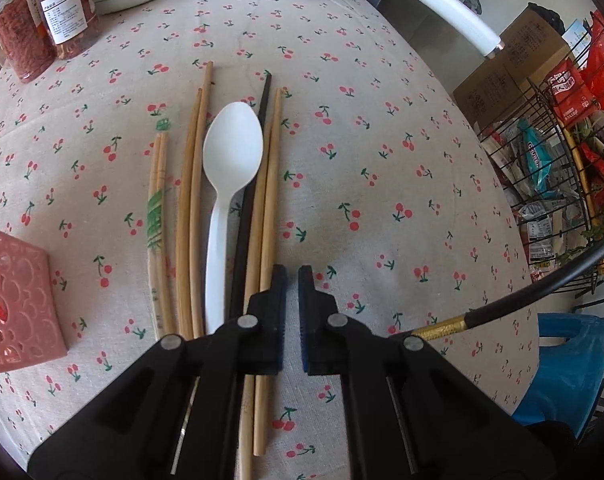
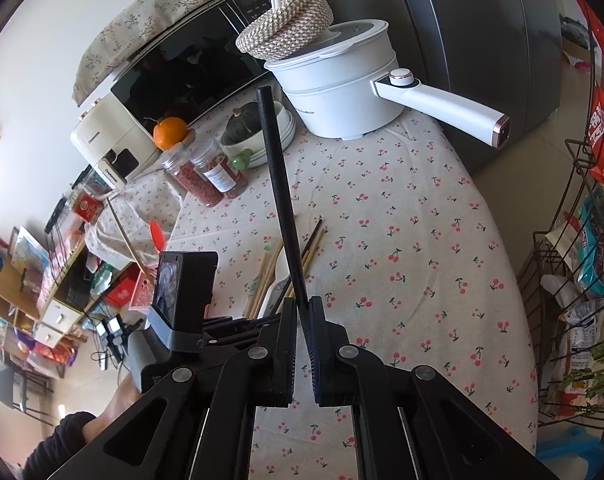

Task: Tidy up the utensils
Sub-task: 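Grasp another wooden chopstick with the left gripper while the right gripper lifts the black chopstick, then drop the black chopstick into the pink holder with the right gripper while the left gripper lifts its chopstick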

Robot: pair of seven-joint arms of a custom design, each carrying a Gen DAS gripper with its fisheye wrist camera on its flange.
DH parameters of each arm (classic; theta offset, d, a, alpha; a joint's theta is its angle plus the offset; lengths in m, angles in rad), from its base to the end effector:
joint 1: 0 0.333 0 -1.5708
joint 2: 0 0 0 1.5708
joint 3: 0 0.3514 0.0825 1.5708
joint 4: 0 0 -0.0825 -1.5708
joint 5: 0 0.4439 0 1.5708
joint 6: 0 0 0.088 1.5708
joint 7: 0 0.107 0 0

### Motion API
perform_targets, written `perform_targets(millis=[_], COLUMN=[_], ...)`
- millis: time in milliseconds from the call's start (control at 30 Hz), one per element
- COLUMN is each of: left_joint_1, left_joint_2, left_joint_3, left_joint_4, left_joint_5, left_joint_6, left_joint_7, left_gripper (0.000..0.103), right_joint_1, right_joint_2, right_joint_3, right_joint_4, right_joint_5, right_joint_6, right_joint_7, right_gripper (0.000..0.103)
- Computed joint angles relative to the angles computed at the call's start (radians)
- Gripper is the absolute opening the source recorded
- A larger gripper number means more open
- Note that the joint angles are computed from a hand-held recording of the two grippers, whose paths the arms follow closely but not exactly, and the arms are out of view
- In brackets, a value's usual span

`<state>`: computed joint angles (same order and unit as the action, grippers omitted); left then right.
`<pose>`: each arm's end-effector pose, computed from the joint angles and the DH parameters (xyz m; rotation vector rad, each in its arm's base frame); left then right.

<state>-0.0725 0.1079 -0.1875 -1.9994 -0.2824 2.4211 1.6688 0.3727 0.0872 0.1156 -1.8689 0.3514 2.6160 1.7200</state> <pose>0.6384 -0.1681 0.4443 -1.9729 2.3411 -0.6067 0.6138 0.3145 0.5539 -1.7971 1.6418 -0.0555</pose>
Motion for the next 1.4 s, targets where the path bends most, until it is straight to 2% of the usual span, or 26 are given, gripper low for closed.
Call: perform_targets(millis=[167,267,633,767,867,1000,1167,1267,1400], left_joint_1=[-0.007,-0.008,-0.005,-0.017,-0.018,-0.017,-0.006,0.005,0.001], left_joint_2=[-0.008,-0.001,0.01,0.01,0.03,0.042,0.03,-0.032,-0.141], left_joint_3=[-0.001,0.007,0.005,0.005,0.003,0.0,-0.005,-0.004,0.018], left_joint_4=[0.006,0.014,0.03,0.027,0.043,0.054,0.036,-0.01,-0.088], left_joint_5=[0.015,0.063,0.109,0.181,0.189,0.197,0.164,0.101,-0.043], left_joint_6=[0.021,0.013,-0.031,-0.021,-0.042,-0.026,0.011,0.082,0.19], left_joint_7=[0.0,-0.035,-0.059,-0.085,-0.094,-0.097,-0.07,-0.016,0.1], left_gripper=[0.007,0.007,0.007,0.007,0.007,0.008,0.008,0.008,0.008], right_joint_1=[-0.003,-0.004,-0.005,-0.005,-0.005,-0.004,0.0,0.004,0.013], right_joint_2=[-0.002,-0.004,-0.003,-0.002,0.001,0.002,0.004,-0.002,-0.018], right_joint_3=[-0.001,-0.002,-0.001,-0.001,-0.001,-0.001,-0.003,-0.002,0.004], right_joint_4=[-0.004,-0.008,-0.007,-0.007,-0.005,-0.007,-0.007,-0.013,-0.021], right_joint_5=[0.011,0.016,0.029,0.028,0.03,0.023,-0.007,-0.019,-0.039], right_joint_6=[0.006,0.01,0.006,0.006,0.004,0.005,0.012,0.033,0.076], right_joint_7=[-0.006,-0.008,-0.012,-0.011,-0.015,-0.009,0.015,0.025,0.022], right_gripper=[0.006,0.006,0.006,0.006,0.006,0.006,0.006,0.006,0.006])
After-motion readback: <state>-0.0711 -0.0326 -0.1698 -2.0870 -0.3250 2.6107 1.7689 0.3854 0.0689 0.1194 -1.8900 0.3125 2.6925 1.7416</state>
